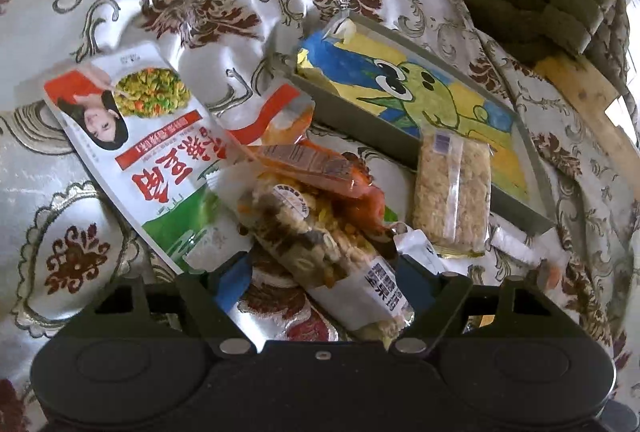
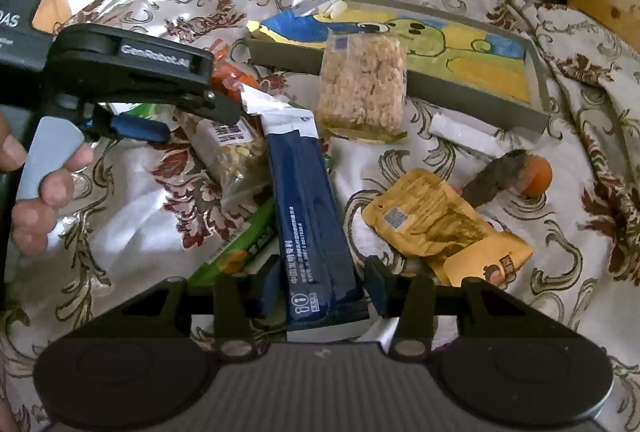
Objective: Organize snacks
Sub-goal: 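Move the right tool to the dark blue stick package while the left tool reaches the clear nut bag, then close the right tool on the blue package while the left tool grasps the nut bag, lifting both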
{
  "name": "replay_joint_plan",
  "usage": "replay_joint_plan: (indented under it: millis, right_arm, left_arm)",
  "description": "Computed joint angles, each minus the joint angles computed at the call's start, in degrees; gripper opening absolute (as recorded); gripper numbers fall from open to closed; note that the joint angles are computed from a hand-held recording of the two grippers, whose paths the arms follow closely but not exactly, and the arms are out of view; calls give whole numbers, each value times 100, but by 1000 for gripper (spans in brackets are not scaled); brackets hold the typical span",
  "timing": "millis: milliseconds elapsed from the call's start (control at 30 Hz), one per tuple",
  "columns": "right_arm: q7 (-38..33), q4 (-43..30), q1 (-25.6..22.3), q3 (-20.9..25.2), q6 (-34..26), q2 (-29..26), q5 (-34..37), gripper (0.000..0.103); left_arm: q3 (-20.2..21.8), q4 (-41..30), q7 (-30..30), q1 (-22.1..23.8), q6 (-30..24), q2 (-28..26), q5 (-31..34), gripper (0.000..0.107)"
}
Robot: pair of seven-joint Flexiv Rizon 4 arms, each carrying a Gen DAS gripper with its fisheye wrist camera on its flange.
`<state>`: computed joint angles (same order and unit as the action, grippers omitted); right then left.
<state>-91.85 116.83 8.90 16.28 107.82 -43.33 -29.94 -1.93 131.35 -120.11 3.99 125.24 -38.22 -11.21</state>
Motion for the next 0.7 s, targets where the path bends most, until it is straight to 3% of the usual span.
replay_joint_plan:
  millis: [133, 200, 267, 333, 400, 500, 633, 700]
  right_arm:
    - [198, -111, 62, 9, -111, -57, 160, 50]
    - [215, -127, 257, -155, -34, -59, 287, 50]
    - [225, -138, 401, -272, 55, -73, 389, 49]
    - [266, -179, 445, -288, 58, -102, 431, 48]
    - [332, -228, 386, -207, 29, -141, 420, 46]
    - [498, -321, 144, 62, -174, -194, 336, 46]
    - [573, -403, -38, 260, -306, -265, 258, 47]
    - [569, -452, -59, 293, -281, -313, 243, 52]
  left_arm:
    - [-168, -75, -100, 267, -60, -74, 232, 83]
    - [-348, -101, -254, 538, 49, -145, 506, 91]
    - [-410, -121, -409, 624, 146, -201, 597, 92]
    - [-395, -127, -488, 624, 208, -228, 635, 90]
    - [-293, -109, -506, 503, 215, -219, 527, 76]
    - [-314, -105, -544, 584, 224, -229, 621, 71]
    - [-418, -171, -611, 785, 257, -308, 864, 71]
    - [-501, -215, -637, 931, 246, -351, 1037, 77]
